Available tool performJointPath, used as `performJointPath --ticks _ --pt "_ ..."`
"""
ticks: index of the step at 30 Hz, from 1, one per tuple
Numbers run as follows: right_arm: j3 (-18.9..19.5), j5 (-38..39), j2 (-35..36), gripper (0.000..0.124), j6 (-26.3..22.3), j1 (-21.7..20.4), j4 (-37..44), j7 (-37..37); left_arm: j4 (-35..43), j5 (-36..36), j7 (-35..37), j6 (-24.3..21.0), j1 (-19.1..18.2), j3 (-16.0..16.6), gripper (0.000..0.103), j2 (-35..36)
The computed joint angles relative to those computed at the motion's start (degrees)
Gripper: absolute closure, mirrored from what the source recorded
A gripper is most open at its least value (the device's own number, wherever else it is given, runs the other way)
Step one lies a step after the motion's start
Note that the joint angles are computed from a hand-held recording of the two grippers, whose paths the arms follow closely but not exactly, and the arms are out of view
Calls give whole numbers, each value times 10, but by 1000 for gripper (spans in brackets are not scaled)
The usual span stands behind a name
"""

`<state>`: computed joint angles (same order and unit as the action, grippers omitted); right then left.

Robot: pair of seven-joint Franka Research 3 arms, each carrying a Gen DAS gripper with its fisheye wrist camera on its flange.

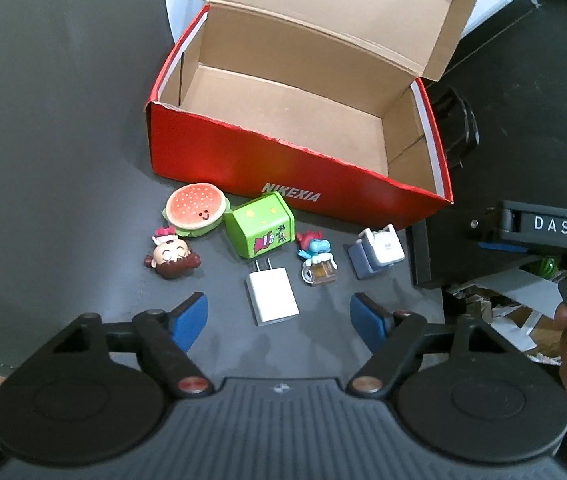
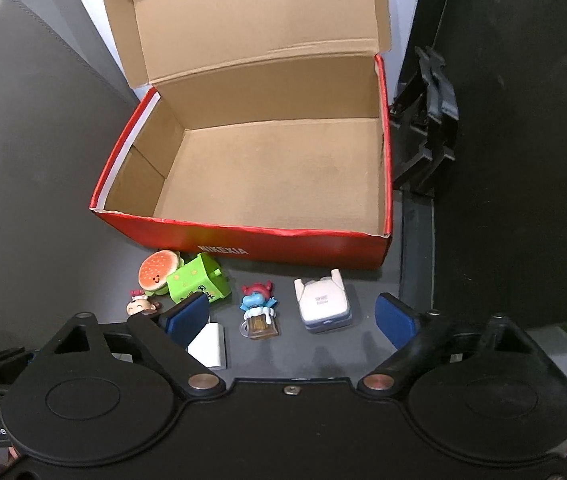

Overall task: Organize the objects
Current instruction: 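Move the left tool toward the white plug charger while the right tool approaches the white-blue charger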

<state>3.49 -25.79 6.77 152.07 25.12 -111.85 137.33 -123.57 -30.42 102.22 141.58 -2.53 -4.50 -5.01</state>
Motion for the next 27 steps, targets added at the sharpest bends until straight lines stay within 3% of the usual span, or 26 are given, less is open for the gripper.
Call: performJointPath --ticks 7,15,27 --pt "-2 58 25 44 1 -6 20 -59 21 1 -28 -15 7 -7 42 35" --pt "-12 104 56 54 -29 -8 43 -108 46 8 -57 -24 17 -23 48 76" --pt "-29 120 98 54 -57 -1 91 -136 81 28 -114 -19 25 -45 56 127"
